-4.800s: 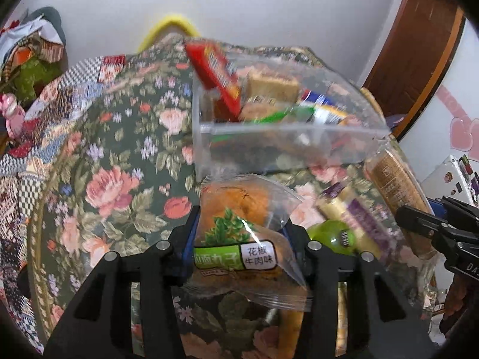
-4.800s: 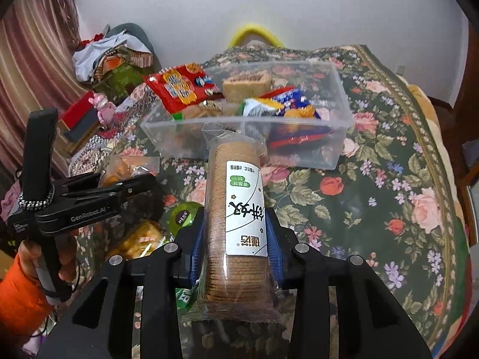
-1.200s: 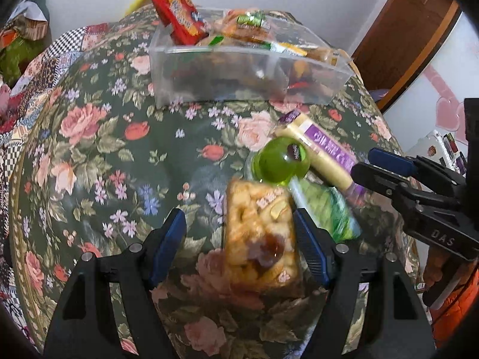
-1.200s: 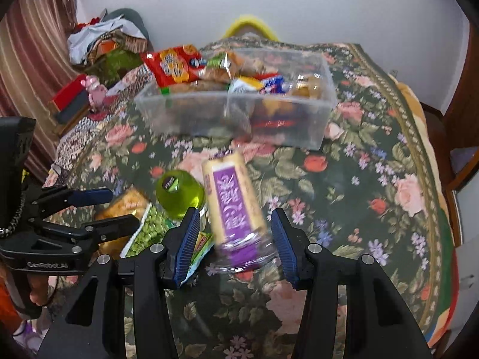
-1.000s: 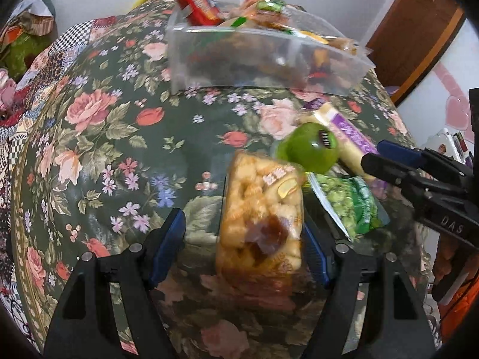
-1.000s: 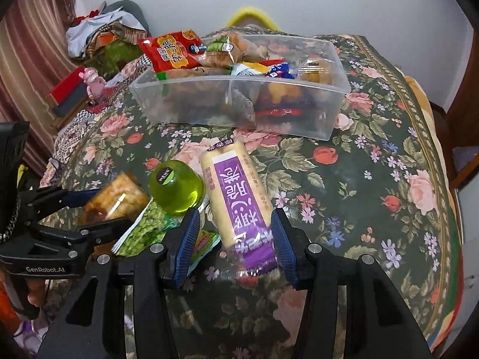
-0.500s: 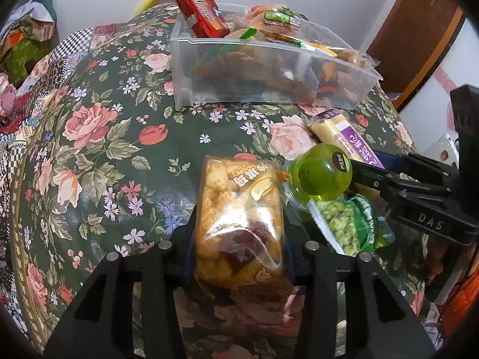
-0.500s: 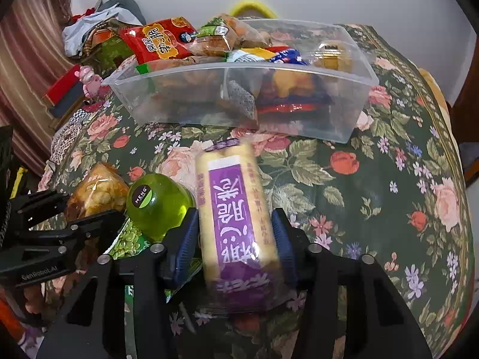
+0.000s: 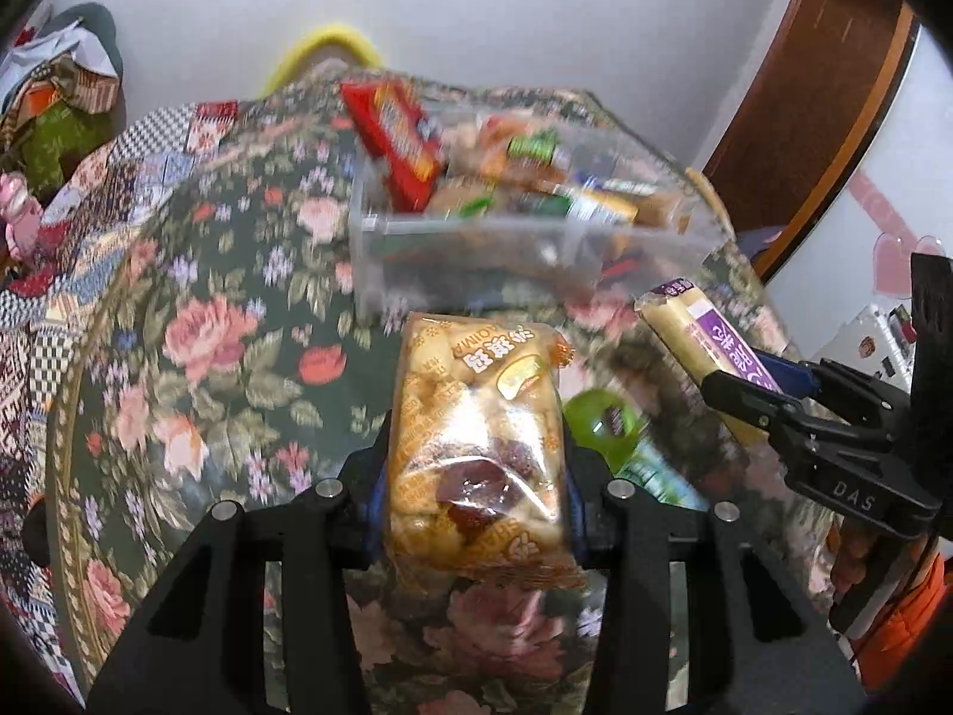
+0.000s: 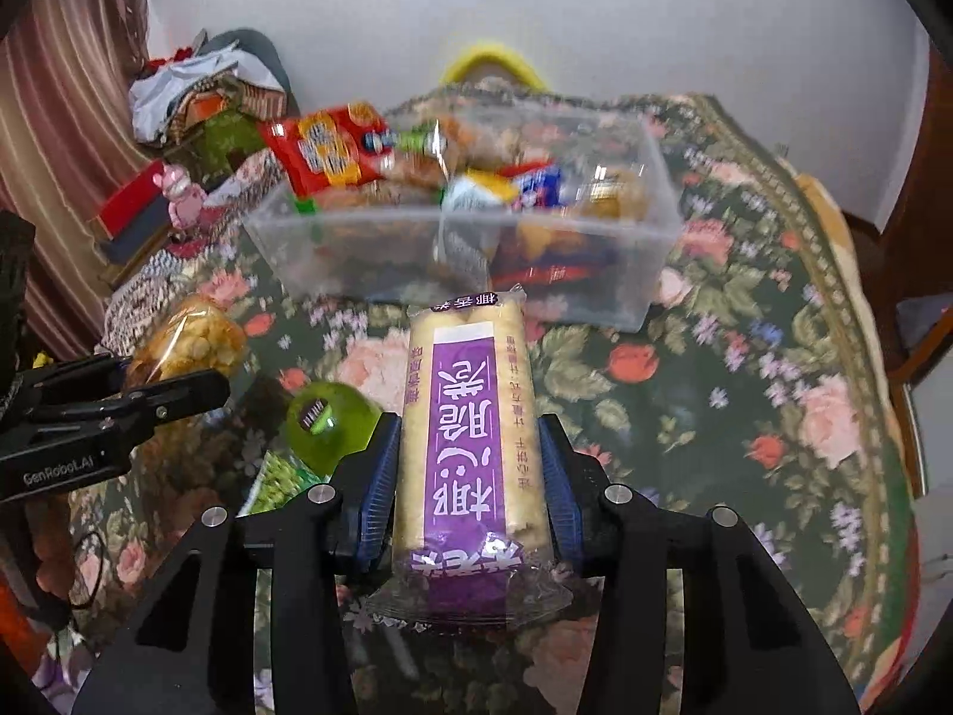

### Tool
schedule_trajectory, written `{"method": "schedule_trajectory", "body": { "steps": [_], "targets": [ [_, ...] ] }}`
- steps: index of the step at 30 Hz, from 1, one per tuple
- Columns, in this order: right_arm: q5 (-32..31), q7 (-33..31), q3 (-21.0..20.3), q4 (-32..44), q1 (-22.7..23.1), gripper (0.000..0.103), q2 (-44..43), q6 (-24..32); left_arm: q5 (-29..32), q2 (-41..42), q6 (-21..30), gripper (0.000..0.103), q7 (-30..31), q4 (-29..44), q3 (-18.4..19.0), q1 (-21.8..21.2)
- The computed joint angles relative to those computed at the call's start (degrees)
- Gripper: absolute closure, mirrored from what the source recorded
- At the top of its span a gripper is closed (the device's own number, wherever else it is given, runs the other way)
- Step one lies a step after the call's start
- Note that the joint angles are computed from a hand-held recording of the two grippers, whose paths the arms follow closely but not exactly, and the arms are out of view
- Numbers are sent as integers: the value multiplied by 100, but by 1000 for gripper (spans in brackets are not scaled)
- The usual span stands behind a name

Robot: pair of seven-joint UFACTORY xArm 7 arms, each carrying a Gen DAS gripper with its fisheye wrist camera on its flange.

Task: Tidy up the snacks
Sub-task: 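Lower purple bar and puffed snack bag into the clear box, open both tools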

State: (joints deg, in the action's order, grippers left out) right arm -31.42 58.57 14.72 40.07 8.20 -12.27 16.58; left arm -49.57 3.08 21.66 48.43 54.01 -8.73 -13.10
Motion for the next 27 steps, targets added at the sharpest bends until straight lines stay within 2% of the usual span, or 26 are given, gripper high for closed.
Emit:
{"method": "schedule_trajectory", "body": {
  "steps": [8,14,19,27],
  "targets": [
    [-647,599,239,238,-382,61,-209,-79,-368,-28,-45,58,222,407,-34,-66],
    [-1287,1021,318,562,-658,61,-162,-75,-332,190,-227,59,202,899,-88,-64],
    [-1787,1318,207,871,-746,61,7,-81,-101,574,-343,59,24,1462,-195,7],
    [-2397,1677,-182,1407,-605,61,491,-100,698,1351,-335,59,-678,2352,-465,176]
  ]
}}
